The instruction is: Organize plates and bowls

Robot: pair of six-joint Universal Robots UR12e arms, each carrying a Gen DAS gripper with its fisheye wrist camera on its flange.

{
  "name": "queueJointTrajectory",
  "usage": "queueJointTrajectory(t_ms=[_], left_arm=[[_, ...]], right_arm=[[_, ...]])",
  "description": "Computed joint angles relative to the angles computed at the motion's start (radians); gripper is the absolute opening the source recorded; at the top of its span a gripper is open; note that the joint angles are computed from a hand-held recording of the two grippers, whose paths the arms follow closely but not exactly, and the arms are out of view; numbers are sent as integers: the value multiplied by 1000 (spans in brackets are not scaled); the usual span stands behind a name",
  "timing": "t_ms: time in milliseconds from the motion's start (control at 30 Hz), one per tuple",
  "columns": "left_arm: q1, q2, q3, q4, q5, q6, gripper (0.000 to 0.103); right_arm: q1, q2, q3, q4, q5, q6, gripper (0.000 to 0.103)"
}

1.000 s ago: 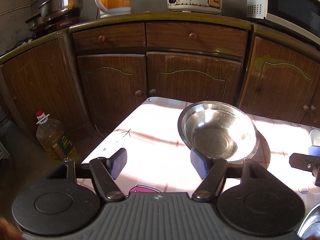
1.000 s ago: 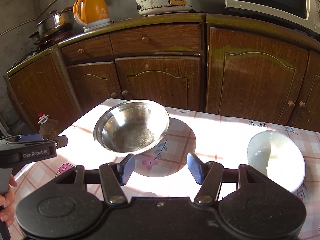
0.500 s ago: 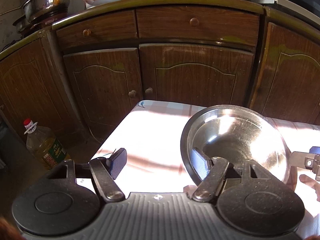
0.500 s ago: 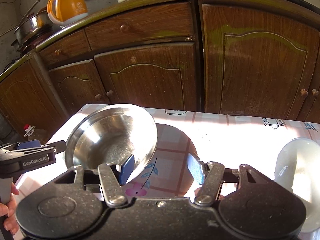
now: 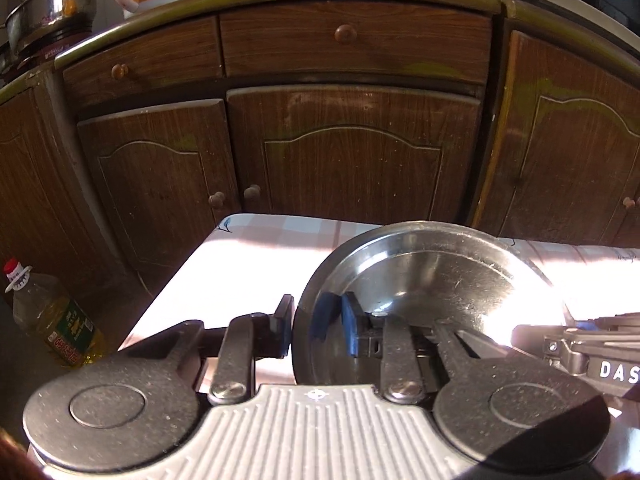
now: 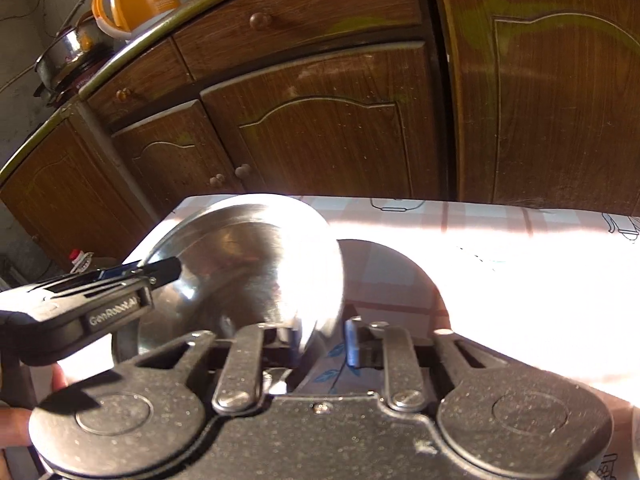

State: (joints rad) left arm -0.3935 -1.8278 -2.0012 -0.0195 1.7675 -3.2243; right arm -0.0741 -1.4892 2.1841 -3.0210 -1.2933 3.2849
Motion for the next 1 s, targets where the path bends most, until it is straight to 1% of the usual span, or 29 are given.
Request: queueJointTrajectory(t_ms=[33, 67, 100, 133, 200, 267, 367, 433, 500, 567, 667, 833, 1000], left_arm=[[3, 1, -5, 4, -9, -2, 26], [9, 7, -11, 3, -27, -17, 25], [20, 16, -20, 0, -63, -43, 24], [25, 23, -29, 7, -80, -56, 24], [20, 33, -41, 20, -69, -49, 24], [14, 45, -51, 29, -54, -52, 24], [14, 76, -66, 20, -53, -59, 24], [9, 99, -79, 17, -43, -56, 23], [3, 123, -93, 7, -35, -53, 23], [-8, 150, -111, 2, -14, -45, 23], [-29, 199, -145, -15, 14, -56, 23], [-71, 275, -206, -21, 63, -88, 23], [-115, 337, -242, -47, 109, -102, 23]], right_arm=[[5, -1, 2, -7, -16, 1, 21], [1, -3, 7, -19, -3, 6, 20], [-2, -7, 11, -23, 2, 9, 20], [-1, -12, 15, -27, -4, 5, 20], [-1, -24, 26, -40, -3, -14, 20], [8, -38, 32, -44, -18, -29, 20], [11, -64, 45, -37, -15, -33, 20], [11, -90, 57, -32, -4, -35, 20], [16, -119, 70, -21, -12, -45, 20], [15, -155, 89, -7, -4, -45, 20], [13, -216, 121, 25, 6, -48, 20], [8, -337, 180, 85, 14, -65, 20], [-5, -453, 231, 144, 30, -75, 20]])
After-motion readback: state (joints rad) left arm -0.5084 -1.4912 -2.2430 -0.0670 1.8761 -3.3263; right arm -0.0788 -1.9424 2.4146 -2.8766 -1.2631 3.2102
